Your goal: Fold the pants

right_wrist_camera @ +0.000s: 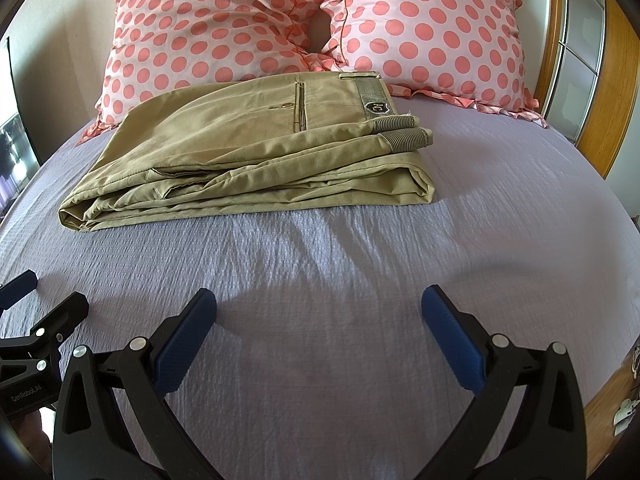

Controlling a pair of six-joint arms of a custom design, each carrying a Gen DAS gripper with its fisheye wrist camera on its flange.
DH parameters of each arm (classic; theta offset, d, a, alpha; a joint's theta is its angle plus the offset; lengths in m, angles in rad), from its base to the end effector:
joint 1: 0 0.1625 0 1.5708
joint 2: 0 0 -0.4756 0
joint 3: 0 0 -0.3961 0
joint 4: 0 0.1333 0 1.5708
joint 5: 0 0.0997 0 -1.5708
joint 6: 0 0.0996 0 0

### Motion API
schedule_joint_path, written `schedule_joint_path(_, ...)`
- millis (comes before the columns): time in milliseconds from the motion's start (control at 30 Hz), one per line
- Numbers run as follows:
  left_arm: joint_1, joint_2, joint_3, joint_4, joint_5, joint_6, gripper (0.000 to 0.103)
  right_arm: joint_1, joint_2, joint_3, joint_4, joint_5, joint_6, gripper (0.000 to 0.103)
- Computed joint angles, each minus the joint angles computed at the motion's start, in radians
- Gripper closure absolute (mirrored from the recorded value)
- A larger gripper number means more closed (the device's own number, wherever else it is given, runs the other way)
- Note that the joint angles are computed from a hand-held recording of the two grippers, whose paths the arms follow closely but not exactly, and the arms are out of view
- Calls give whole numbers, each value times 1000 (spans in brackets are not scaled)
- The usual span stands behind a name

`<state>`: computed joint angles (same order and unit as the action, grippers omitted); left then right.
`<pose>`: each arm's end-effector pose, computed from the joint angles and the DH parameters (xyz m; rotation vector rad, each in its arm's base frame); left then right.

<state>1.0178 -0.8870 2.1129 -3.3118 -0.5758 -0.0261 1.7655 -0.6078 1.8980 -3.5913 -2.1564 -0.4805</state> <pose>-0.1032 -0.5801 0.1603 0.2656 2.1776 -0.8849 0.1986 -0.6027 0.0582 0.5241 -2.3127 0.7903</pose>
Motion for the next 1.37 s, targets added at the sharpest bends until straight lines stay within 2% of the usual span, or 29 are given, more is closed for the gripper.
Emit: schedule_joint_path(1367, 2, -4, 1, 25, 1, -21, 2, -2, -2, -2, 3, -4, 3, 1)
